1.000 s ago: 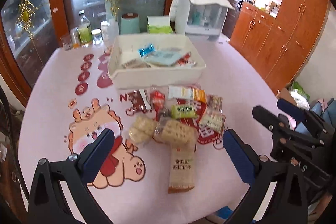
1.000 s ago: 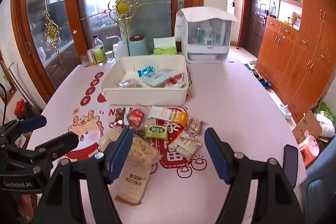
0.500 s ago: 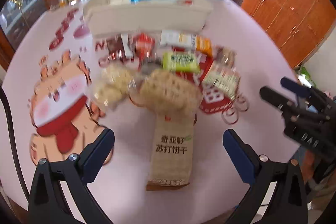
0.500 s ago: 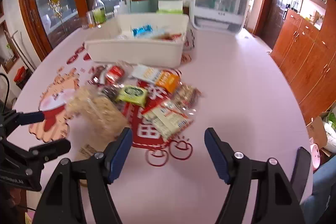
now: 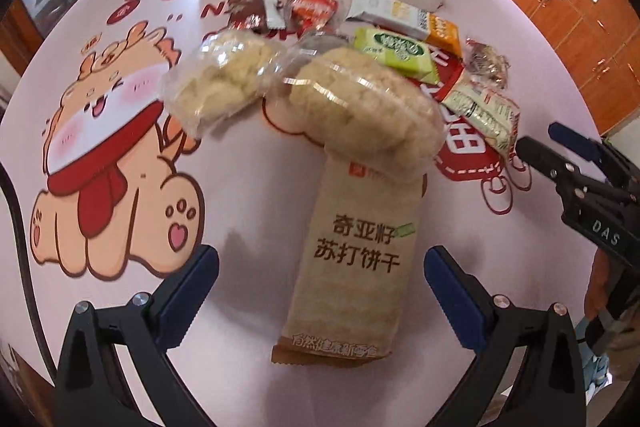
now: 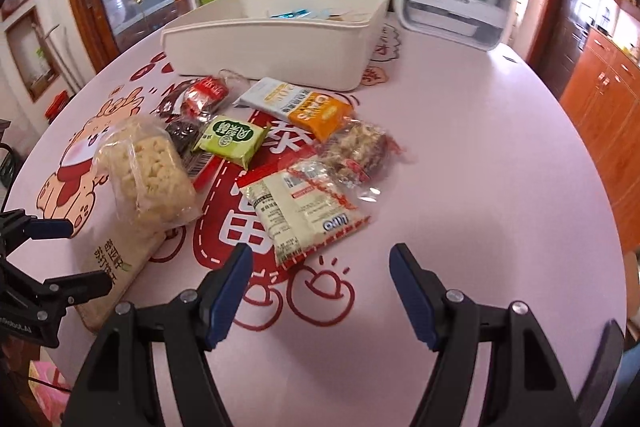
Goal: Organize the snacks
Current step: 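Grasp the tan soda-cracker bag with the left tool while the right tool grasps the white wafer packet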
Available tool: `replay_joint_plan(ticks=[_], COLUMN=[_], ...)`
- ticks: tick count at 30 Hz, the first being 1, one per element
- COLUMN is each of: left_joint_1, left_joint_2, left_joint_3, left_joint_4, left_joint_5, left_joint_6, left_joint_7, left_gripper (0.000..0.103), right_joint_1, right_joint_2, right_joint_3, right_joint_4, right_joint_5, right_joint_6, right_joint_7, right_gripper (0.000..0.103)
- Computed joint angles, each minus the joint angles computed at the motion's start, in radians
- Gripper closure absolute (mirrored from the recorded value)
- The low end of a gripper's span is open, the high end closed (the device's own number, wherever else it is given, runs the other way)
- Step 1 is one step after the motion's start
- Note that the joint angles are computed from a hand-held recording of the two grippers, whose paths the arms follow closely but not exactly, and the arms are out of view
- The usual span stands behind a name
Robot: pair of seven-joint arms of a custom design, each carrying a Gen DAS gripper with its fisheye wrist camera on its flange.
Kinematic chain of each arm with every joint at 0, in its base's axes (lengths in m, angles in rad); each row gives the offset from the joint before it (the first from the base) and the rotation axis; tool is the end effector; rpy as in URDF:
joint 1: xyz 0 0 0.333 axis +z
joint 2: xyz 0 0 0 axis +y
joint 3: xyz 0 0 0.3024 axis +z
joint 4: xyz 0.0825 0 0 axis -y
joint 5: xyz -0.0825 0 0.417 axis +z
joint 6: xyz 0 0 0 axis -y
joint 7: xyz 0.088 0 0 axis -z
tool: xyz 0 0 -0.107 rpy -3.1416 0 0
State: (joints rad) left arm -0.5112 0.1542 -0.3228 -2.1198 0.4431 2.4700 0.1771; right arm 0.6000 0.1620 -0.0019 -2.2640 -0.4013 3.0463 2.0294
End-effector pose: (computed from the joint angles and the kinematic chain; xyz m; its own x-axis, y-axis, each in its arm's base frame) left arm 0.4082 -0.4485 0.3292 0.2275 -0.9678 0.1079 -0.9177 -0.2502 -0.3086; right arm 0.4748 0.3601 0.3176 0.5043 -0.8635 -0.0043 -0.6996 -0.4057 -0.5882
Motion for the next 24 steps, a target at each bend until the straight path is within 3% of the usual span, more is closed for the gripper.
replay_joint_plan(ticks=[6, 9, 11, 15, 18, 22, 24], left_joint_1=[-0.005, -0.009, -0.014, -0.029, -0.042, -0.040, -0.039], left_joint_2=[0.019, 0.042, 0.064, 0.108, 0.139, 0.154, 0.156], left_joint_3=[0.002, 0.002, 0.005, 0.013, 0.016, 0.019, 0.021], left_joint_4=[0.004, 0.031, 0.059, 0.122, 0.171, 0.195, 0.203], left_joint_5=[-0.001, 0.004, 0.017, 0.039, 0.060, 0.047, 0.044], left_joint_6=[0.010, 0.000, -0.016, -0.067, -0.119, -0.118, -0.117], left_joint_7=[-0.032, -0.011, 0.007, 0.040, 0.086, 0.129, 0.150], left_gripper=[0.001, 0.001, 0.001, 0.003, 0.011, 0.019, 0.037], right_joint_1=[-0.074, -0.045, -0.086, -0.089, -0.022, -0.032, -0.041], right_joint_2=[0.065, 0.097, 0.120, 0.155, 0.166, 0.173, 0.176], right_joint_3=[0.089, 0.059, 0.108, 0.118, 0.055, 0.074, 0.086], right_joint_4=[0.063, 0.106, 0.135, 0.182, 0.190, 0.195, 0.190], right_joint_5=[0.214, 0.226, 0.301, 0.376, 0.321, 0.345, 0.363], right_joint_6=[-0.023, -0.053, -0.081, -0.118, -0.104, -0.092, -0.073], right_joint_7=[-0.197, -0.226, -0.321, -0.409, -0.380, -0.423, -0.458], right_gripper=[0.032, 0.032, 0.032, 0.032, 0.030, 0.030, 0.030])
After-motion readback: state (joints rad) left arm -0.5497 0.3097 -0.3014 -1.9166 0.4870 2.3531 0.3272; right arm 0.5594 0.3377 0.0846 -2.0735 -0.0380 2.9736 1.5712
